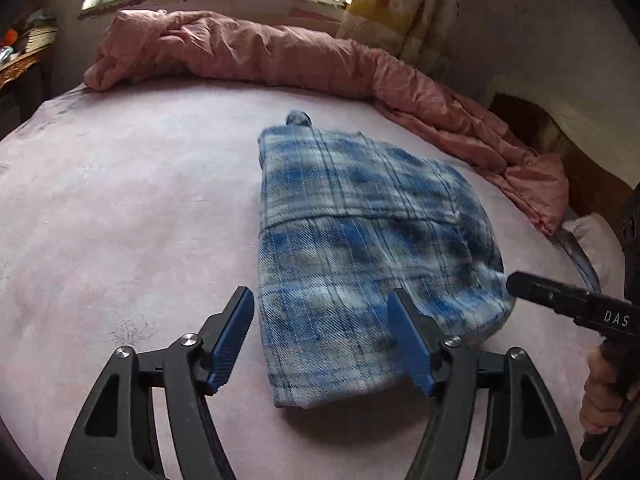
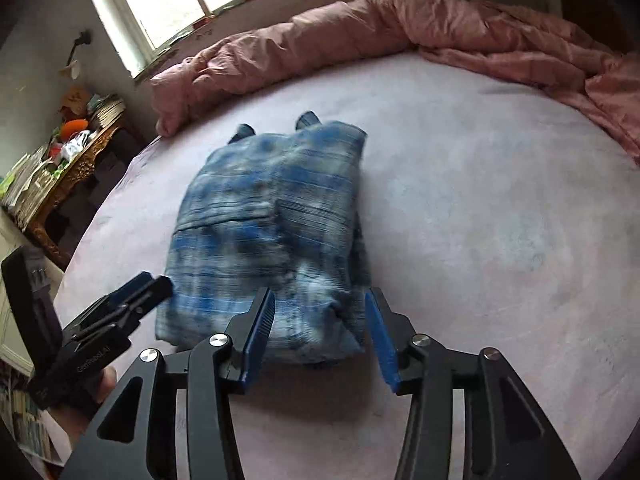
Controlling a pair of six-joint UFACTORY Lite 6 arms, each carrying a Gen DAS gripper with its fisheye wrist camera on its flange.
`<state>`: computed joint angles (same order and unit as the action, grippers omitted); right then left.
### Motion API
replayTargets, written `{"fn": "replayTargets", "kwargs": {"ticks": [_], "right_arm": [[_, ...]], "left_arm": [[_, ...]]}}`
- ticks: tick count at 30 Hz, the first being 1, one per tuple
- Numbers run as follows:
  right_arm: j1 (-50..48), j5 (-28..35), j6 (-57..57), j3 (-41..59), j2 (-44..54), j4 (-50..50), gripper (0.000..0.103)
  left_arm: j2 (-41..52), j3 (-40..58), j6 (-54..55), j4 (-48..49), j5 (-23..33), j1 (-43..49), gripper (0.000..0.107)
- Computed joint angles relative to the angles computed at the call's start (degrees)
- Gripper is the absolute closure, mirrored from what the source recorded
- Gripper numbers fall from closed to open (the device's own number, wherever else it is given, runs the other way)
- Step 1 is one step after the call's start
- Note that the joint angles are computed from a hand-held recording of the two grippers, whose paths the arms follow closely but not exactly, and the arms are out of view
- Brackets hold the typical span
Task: Fold large clothes
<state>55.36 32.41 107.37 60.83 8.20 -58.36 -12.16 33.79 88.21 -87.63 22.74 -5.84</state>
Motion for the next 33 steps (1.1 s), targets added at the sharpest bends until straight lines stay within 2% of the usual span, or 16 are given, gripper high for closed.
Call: {"fn": "replayTargets", "kwargs": {"ticks": [1,2,4,7,9,12,15,19,22,25,27,30,33], "right_arm": [[0.7,1.9,-1.5,1.4,0.8,1.5,0.052],[0.9,2.6,-2.4,2.4,1.5,2.5,0.048],[0.1,0.8,-5.0,3.1,2.9,4.6,0.042],[-2.6,-1.1,-10.3,4.8,6.9,9.3,0.042],[-4.4,-4.9,-10.9,4.4,8.9,10.2,0.042],[-5.5,-7.3,-10.7,4.5,11.1,10.0,0.038],[-5.2,-6.6,-11.2,5.4,12.3,9.8,0.036],[-5.2,-6.0,-7.3,3.0,8.9,7.0,0.036],[-3.9,-2.4,-4.1,0.2,4.5,3.9,0.038],[-4.1,-2.4,-6.7,-0.7,3.2,6.3,0.042],[-2.8,2.6,-10.2,1.7,5.1,8.3,0.042],[-2.9,3.3,-11.5,2.8,5.8,9.1,0.042],[-2.9,4.4,-10.8,2.4,5.7,8.5,0.042]], "left_arm": [[0.6,0.5,-2.5,4.6,0.5,-0.7,0.029],[0.9,0.5,-2.9,6.8,-0.4,-1.8,0.028],[2.1,0.5,-3.1,6.8,-4.0,-4.0,0.027],[5.9,2.5,-6.8,7.5,-0.3,-1.4,0.025],[6.8,3.2,-8.6,8.8,0.7,-0.6,0.024],[7.2,3.9,-18.5,17.5,-5.7,-3.6,0.019],[9.6,5.5,-26.1,23.6,-5.9,-4.0,0.018],[8.3,5.1,-23.9,22.0,-4.2,-2.5,0.019],[5.2,3.8,-22.2,19.6,-4.0,-1.3,0.022],[3.5,3.2,-23.2,20.9,-4.6,0.0,0.023],[4.2,4.1,-26.9,24.6,-5.5,-0.3,0.023],[4.8,3.9,-21.9,19.4,-4.9,0.5,0.024],[2.0,1.5,-9.5,7.7,-5.7,0.3,0.027]]}}
